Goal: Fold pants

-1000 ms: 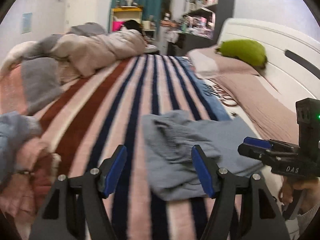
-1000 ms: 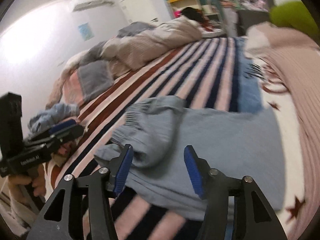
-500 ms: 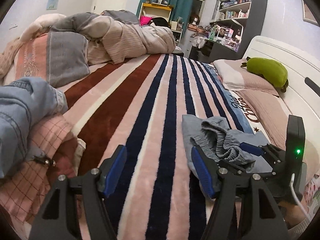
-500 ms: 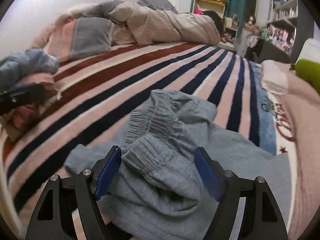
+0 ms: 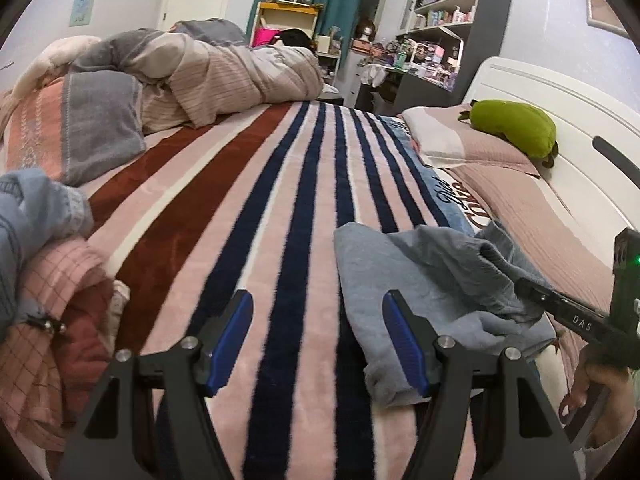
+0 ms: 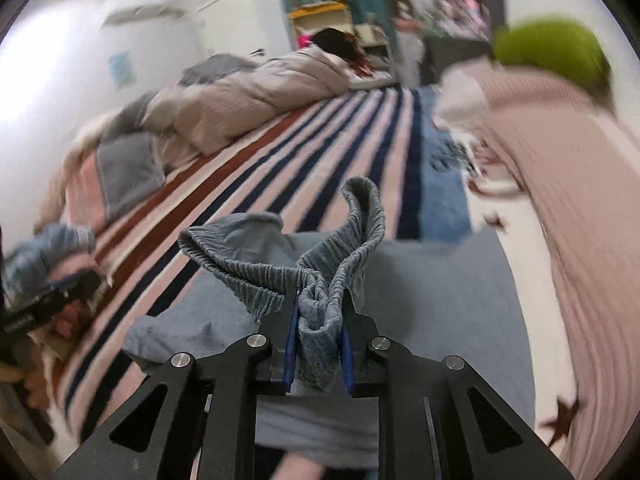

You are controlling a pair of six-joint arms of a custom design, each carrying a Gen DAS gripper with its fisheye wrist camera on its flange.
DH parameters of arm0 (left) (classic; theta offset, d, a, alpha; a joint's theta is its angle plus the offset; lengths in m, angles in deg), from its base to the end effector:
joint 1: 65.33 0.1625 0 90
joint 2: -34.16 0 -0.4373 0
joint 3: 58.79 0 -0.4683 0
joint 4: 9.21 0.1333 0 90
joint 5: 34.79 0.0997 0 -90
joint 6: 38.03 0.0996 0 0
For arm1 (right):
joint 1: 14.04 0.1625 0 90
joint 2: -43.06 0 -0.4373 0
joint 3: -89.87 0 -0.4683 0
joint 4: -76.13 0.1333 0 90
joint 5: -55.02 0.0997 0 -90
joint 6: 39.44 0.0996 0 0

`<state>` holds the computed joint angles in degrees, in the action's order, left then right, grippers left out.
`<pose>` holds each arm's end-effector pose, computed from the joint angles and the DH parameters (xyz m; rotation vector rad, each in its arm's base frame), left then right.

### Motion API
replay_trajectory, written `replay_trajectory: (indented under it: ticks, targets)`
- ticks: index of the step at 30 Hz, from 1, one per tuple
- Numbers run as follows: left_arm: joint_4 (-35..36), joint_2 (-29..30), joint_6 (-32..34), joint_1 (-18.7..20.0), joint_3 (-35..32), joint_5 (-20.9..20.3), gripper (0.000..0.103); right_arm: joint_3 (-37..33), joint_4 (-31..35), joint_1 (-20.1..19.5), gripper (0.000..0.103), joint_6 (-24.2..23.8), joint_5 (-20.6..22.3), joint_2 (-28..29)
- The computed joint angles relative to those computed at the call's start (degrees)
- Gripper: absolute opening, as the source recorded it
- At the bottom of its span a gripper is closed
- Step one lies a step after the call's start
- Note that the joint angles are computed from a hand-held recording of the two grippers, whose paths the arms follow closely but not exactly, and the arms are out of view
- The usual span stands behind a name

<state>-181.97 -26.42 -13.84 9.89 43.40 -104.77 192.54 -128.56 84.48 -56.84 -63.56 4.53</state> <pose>-0.0171 -0.7211 0.2276 0.7022 2.4992 -0.9316 0.1850 -0.6571 0.0349 0.2549 -2.3838 1.0736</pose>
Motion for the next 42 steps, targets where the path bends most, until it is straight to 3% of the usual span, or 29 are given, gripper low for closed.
replay_trajectory:
  ticks: [4, 5, 7, 8, 9, 11, 13, 16, 19, 21, 24, 26, 31, 36, 40, 42]
  targets:
    - [0.7, 0.3, -0.1, -0.6, 0.1, 0.1, 0.063, 5.6, 3.9, -7.0, 0.025, 13.6, 15.7, -5.4]
    - [0.8, 0.3, 0.1, -0.7, 0.2, 0.3, 0.063, 6.1, 3.6, -8.1, 0.03, 15.1, 17.8, -5.7]
    - [1.0, 0.5, 0.4, -0.9, 0.0, 0.6, 0.063, 6.0, 3.3, -8.1, 0.035, 13.5, 17.0, -5.5]
    - [1.2, 0.5, 0.5, -0.9, -0.2, 0.9, 0.063, 5.8, 3.7, -7.9, 0.044, 12.7, 17.0, -5.5]
    - [1.3, 0.6, 0.5, -0.9, -0.4, 1.0, 0.063, 5.7, 4.6, -7.8, 0.063, 12.2, 18.1, -5.6]
    - [1.3, 0.8, 0.4, -0.8, -0.7, 1.1, 0.063, 5.8, 6.9, -8.1, 0.081, 11.8, 21.9, -6.3]
    - [1.4, 1.0, 0.3, -0.7, -1.0, 1.1, 0.063, 4.9, 8.9, -7.2, 0.081, 10.1, 20.3, -6.1]
    - [1.6, 1.2, 0.3, -0.7, -1.2, 1.1, 0.063, 1.0, 11.0, -4.8, 0.081, 8.2, 9.3, -3.5]
    - [1.9, 1.2, 0.4, -0.6, -1.2, 1.4, 0.063, -1.3, 9.4, -4.4, 0.068, 8.9, 5.4, -1.6]
    - [2.0, 1.4, 0.3, -0.5, -1.4, 1.9, 0.063, -1.6, 9.0, -5.3, 0.045, 11.5, 7.1, -1.8]
    - [2.2, 1.8, 0.2, -0.3, -1.8, 2.3, 0.063, -0.8, 9.5, -7.2, 0.021, 14.8, 11.3, -3.0]
    - [2.2, 2.0, 0.2, -0.3, -2.0, 2.3, 0.063, -0.2, 8.0, -7.0, 0.015, 13.3, 10.3, -3.5]
    - [3.7, 2.3, 0.4, -0.7, -2.1, 1.6, 0.063, 3.3, 2.8, -6.6, 0.013, 11.8, 10.2, -6.7]
    - [6.3, 2.8, 0.2, -1.2, -1.9, -0.1, 0.063, 4.8, 4.6, -5.9, 0.013, 8.7, 5.0, -10.6]
    - [9.4, 3.9, -0.5, -1.4, -2.7, -1.0, 0.063, 4.8, 4.5, -5.8, 0.014, 5.6, -1.5, -9.7]
    - [10.5, 4.4, -0.6, -1.5, -3.0, -0.9, 0.063, 4.6, 5.3, -6.5, 0.022, 5.4, -2.7, -9.0]
